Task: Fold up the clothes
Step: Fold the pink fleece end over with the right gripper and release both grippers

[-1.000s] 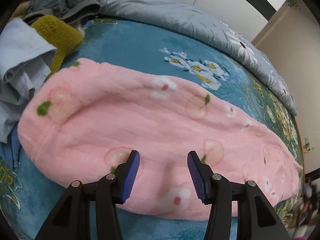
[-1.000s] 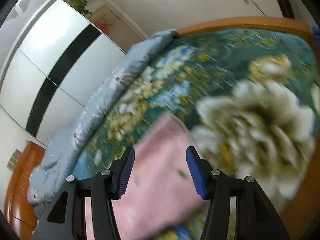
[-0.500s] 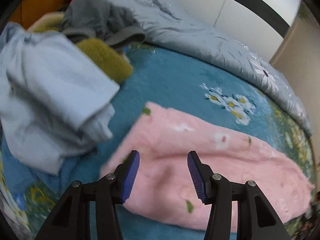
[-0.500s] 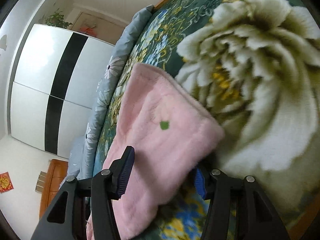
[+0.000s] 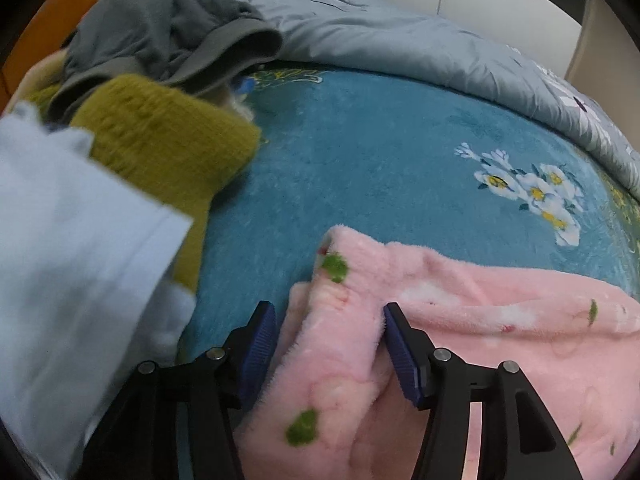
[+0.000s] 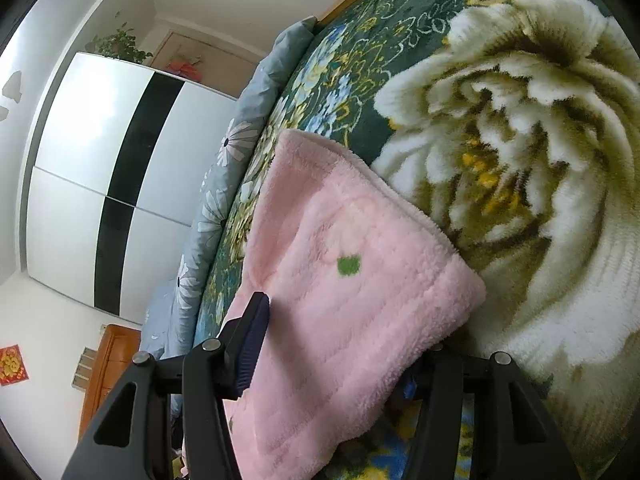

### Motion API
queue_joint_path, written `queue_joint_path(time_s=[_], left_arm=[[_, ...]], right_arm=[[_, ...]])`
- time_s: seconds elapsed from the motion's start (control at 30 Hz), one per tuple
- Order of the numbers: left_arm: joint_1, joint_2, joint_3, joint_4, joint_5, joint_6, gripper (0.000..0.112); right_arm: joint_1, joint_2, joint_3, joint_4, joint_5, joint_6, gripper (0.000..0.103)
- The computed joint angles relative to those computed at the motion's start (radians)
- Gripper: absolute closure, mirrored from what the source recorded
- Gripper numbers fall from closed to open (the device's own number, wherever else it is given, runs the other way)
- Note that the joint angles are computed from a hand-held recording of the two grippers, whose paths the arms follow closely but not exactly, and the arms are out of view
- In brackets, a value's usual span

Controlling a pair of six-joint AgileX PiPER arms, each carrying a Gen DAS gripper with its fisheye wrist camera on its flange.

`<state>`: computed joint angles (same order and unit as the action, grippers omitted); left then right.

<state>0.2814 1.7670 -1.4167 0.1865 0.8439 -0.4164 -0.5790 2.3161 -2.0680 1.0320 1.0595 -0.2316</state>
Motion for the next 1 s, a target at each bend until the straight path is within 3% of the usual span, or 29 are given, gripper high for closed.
queue_joint_path(time_s=[0.03, 0.07, 0.17, 0.3, 0.4, 0.57, 0.77, 0.87, 1.0], left_arm=[[-0.010, -0.004, -0.012, 0.009, 0.026, -0.026, 0.053], [-0.024, -0.019, -0.008, 0.025, 0.032, -0.053, 0.053], [-0.101, -0.155, 0.094, 0.157, -0.017, -0.188, 0.052], [-0.173, -0.358, 0.230, 0.240, -0.080, -0.321, 0.050], [-0.146, -0.444, 0.295, 0.071, -0.151, -0.221, 0.048], [-0.116, -0.450, 0.334, -0.105, -0.188, -0.080, 0.048], [-0.040, -0.485, 0.395, -0.299, -0.193, 0.075, 0.048], [0.016, -0.496, 0.425, -0.397, -0.188, 0.168, 0.048], [0.091, -0.524, 0.468, -0.509, -0.181, 0.294, 0.048]], right_arm=[[0.004, -0.001, -0.006, -0.013, -0.003, 0.012, 0.051], [0.005, -0.003, -0.008, -0.019, -0.002, 0.022, 0.064], [0.007, -0.010, -0.014, -0.037, 0.002, 0.051, 0.080], [0.012, -0.044, -0.005, -0.059, -0.032, 0.084, 0.085], [0.042, -0.096, -0.021, -0.132, -0.046, 0.111, 0.086], [0.152, -0.225, -0.081, -0.320, -0.044, 0.163, 0.087], [0.492, -0.356, -0.149, -0.695, -0.045, 0.187, 0.087], [0.662, -0.330, -0.211, -0.839, -0.025, 0.232, 0.087], [0.878, -0.312, -0.119, -0.945, -0.092, 0.283, 0.086]])
